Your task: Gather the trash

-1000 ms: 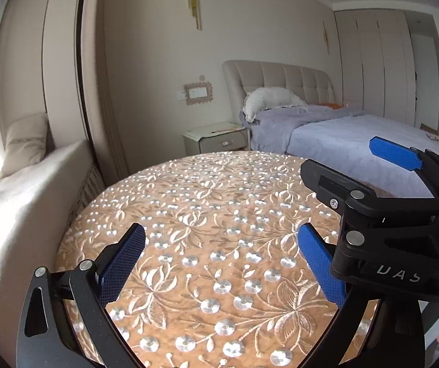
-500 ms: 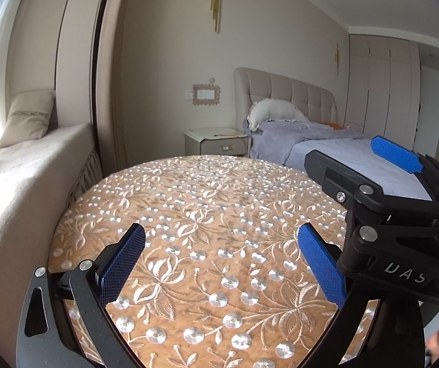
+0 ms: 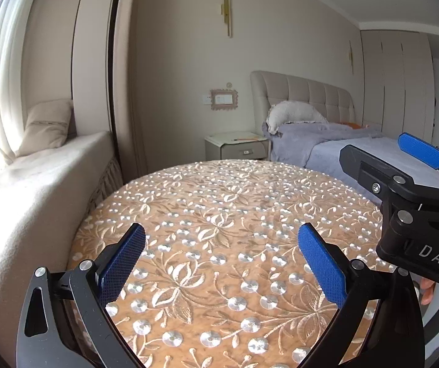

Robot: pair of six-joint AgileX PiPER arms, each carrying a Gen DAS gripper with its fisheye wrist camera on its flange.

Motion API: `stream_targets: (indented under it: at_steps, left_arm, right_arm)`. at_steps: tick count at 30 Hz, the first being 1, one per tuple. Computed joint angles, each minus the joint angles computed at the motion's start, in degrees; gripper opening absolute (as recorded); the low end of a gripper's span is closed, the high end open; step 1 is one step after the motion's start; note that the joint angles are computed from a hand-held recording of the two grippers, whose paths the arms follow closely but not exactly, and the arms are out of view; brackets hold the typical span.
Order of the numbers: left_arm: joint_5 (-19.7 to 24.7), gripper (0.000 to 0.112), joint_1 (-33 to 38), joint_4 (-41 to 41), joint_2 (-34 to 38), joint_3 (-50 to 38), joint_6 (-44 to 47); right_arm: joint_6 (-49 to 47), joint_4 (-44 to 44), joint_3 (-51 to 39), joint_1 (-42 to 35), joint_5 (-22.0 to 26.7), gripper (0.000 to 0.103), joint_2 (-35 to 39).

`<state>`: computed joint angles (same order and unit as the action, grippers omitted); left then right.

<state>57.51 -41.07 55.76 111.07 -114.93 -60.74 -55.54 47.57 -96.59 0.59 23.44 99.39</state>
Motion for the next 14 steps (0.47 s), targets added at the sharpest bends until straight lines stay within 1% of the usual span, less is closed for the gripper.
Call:
stream_targets:
  at_steps: [9,14]
  left_arm:
    - [0.1,0.098,-0.2,0.7,-0.4,0.4,-0.9]
    - [2.2,0.098,-0.7,2.1,0.5,-0.9,-0.9]
  right_arm:
    - [1.0,-1.5,-0.1,0.5,0.1,0.098,-0.1]
    - [0.4,-0.9,0.3,0.5,0.0,0.099,-0.2]
